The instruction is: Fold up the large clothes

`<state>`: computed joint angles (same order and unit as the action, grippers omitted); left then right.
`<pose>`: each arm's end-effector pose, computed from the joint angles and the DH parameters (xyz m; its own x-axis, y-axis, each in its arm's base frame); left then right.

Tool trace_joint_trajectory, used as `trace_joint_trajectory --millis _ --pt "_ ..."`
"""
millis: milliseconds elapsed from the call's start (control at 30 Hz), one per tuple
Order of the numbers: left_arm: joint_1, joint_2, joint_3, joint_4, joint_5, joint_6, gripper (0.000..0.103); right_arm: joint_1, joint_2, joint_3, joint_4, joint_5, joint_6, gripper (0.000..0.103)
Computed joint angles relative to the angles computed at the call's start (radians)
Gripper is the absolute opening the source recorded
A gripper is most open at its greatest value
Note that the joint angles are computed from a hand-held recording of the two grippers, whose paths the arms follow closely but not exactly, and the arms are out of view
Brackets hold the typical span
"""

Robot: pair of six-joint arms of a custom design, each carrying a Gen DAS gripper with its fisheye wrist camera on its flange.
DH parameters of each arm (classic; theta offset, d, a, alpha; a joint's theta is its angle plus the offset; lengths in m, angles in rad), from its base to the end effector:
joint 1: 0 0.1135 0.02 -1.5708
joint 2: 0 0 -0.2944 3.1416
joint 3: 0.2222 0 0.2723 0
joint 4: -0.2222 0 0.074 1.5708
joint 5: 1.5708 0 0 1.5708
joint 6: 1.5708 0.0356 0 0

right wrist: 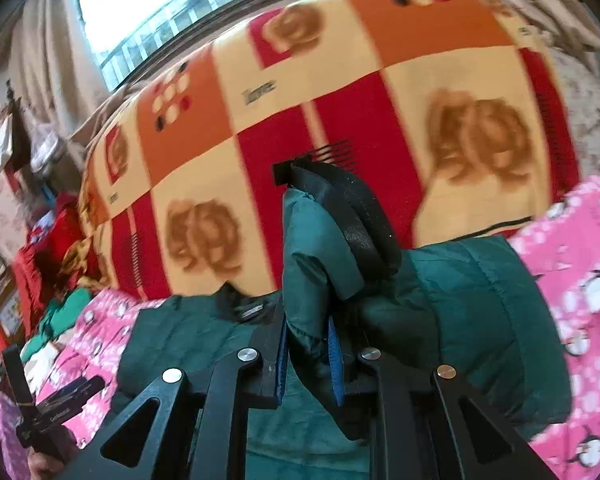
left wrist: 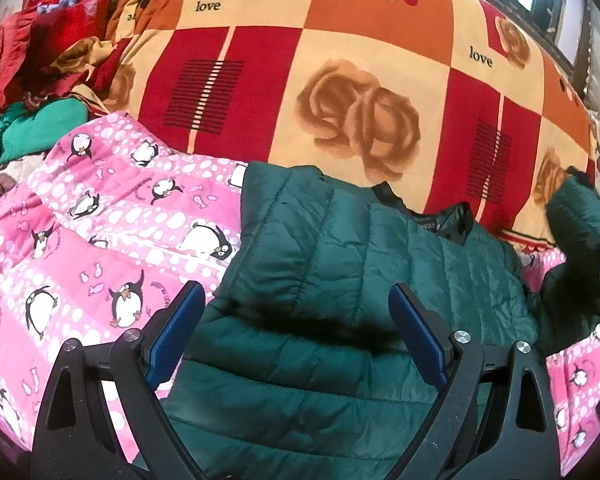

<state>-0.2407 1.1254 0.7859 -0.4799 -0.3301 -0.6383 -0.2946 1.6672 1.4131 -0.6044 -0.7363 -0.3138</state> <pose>0.2330 -0.0453 0.2686 -0.5763 -0.4389 -0.6894 -0.4143 0.8840 -0.2165 0.3764 -0.0892 0.3219 -0.6257 -0.0492 -0.7785 -0.4184 0.8635 0.2817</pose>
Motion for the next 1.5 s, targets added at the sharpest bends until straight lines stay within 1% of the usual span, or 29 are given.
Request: trace_joint_trajectory --millis 167,367,467,567,633,667,700,733,800,933,1067,1133,1167,1200,1233,1367,1400,1467,1500 --pt "0.040 -0.020 -0.011 0.005 0.029 -0.005 0.093 0.135 -0.029 -0.098 0.030 0.054 -0.006 0.016" --pt "0.104 -0.028 -0.024 0.023 0.091 -0.007 0.093 0.295 0.007 -0.196 0.096 0.126 0.025 0.016" --pt "0.128 -0.026 -0.031 0.034 0.119 -0.006 0.093 0.355 0.040 -0.236 0.145 0.157 0.060 0.016" --pt "0.144 -0.018 -0.034 0.046 0.152 -0.006 0.093 0.389 0.075 -0.245 0.146 0.172 0.061 0.017" --pt "0.149 -0.014 -0.035 0.055 0.171 -0.010 0.093 0.393 0.071 -0.244 0.139 0.182 0.051 0.021" --pt "0.151 -0.014 -0.036 0.061 0.186 -0.012 0.093 0.385 0.068 -0.231 0.112 0.162 0.038 0.032" --pt "0.152 -0.014 -0.036 0.065 0.198 -0.017 0.093 0.376 0.069 -0.210 0.076 0.140 0.027 0.045" --pt "0.153 -0.015 -0.036 0.070 0.208 -0.022 0.093 0.367 0.064 -0.194 0.040 0.119 0.020 0.048" --pt "0.153 -0.018 -0.035 0.083 0.231 -0.039 0.093 0.352 0.037 -0.178 -0.010 0.099 -0.010 0.048" --pt "0.148 -0.017 -0.020 0.106 0.274 -0.061 0.093 0.304 -0.035 -0.168 -0.066 0.099 -0.073 0.048" --pt "0.110 0.037 0.033 0.114 0.291 -0.083 0.095 0.212 -0.063 -0.112 -0.145 0.063 -0.112 0.049" --pt "0.084 0.089 0.066 0.110 0.298 -0.087 0.096 0.158 -0.076 -0.090 -0.167 0.048 -0.137 0.052" --pt "0.071 0.121 0.088 0.108 0.302 -0.088 0.096 0.130 -0.079 -0.075 -0.178 0.041 -0.148 0.058" --pt "0.058 0.149 0.106 0.104 0.296 -0.090 0.096 0.099 -0.080 -0.061 -0.189 0.032 -0.159 0.065" --pt "0.041 0.184 0.131 0.093 0.278 -0.094 0.096 0.070 -0.079 -0.049 -0.196 0.024 -0.165 0.066" --pt "0.001 0.284 0.189 0.091 0.227 -0.125 0.096 -0.039 -0.057 0.004 -0.217 -0.014 -0.176 0.066" --pt "-0.003 0.301 0.194 0.100 0.218 -0.127 0.094 -0.063 -0.050 0.012 -0.210 -0.019 -0.170 0.066" --pt "-0.007 0.337 0.209 0.119 0.206 -0.107 0.056 -0.103 -0.027 0.023 -0.186 -0.008 -0.135 0.066" --pt "-0.004 0.363 0.235 0.097 0.211 -0.082 0.020 -0.114 -0.014 0.030 -0.188 -0.004 -0.127 0.066"
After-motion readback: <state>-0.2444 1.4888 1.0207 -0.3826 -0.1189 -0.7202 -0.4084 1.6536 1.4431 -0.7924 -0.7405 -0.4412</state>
